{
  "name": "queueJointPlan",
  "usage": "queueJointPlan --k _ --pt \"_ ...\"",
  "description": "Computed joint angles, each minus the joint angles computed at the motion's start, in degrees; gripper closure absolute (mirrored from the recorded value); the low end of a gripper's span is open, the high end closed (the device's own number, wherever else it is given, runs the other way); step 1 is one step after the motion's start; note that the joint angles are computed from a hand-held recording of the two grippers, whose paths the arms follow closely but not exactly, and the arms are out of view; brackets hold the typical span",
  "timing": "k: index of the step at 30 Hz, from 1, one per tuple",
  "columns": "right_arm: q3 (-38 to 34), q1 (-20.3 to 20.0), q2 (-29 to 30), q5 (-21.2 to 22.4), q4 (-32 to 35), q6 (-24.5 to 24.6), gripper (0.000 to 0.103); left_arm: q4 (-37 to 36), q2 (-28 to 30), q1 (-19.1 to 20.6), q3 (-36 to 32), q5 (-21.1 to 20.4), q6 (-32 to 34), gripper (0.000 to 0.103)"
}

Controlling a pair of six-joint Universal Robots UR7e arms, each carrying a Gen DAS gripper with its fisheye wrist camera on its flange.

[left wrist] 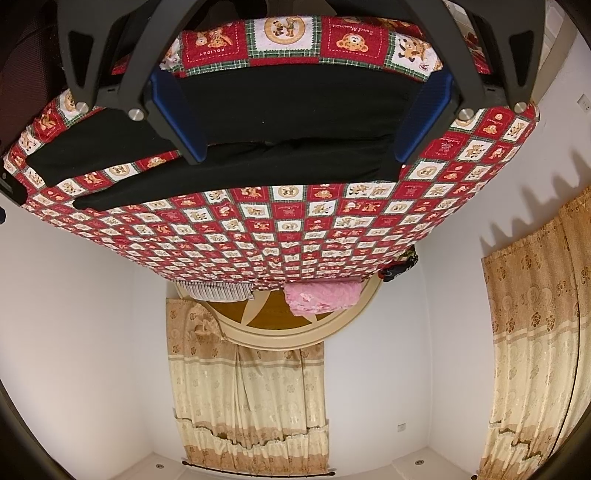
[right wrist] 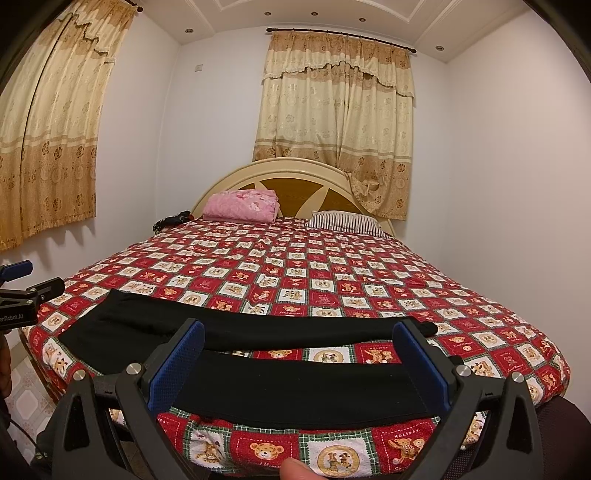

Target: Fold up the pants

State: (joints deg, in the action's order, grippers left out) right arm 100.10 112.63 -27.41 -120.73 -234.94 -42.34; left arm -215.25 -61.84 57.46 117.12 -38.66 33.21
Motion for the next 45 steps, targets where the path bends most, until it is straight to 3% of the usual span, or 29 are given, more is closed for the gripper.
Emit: queueJointPlan --k 19,27,34,40,44,45 --pt "0.01 -0.62 0.51 0.30 -0.30 -0.39 0.001 -0.62 0.34 0.93 0.57 -0.52 -0.04 0.000" --pt "-0.98 -2.10 1.42 0.33 0.87 -0.40 0.001 1.59 0.95 4.89 -2.38 -0.60 -0.29 0.000" --pt "-4.92 -4.56 3.99 -1.89 6.55 -0.42 0.001 3.59 3.11 12.58 -12.48 -0.21 5.90 0.000" --pt "-8.55 -6.61 4.93 -3.67 12.23 1.92 0.001 13.41 6.07 18.53 -23.37 0.04 4.12 0.000" --pt "-11.47 -8.19 4.60 -3.45 17.90 3.88 0.002 20.93 8.72 20.81 -29.55 -2.63 2.96 0.000" --pt "-12.67 -8.80 4.45 -3.31 19.53 3.33 0.004 23.55 9.48 21.50 -31.39 -3.88 2.05 0.004"
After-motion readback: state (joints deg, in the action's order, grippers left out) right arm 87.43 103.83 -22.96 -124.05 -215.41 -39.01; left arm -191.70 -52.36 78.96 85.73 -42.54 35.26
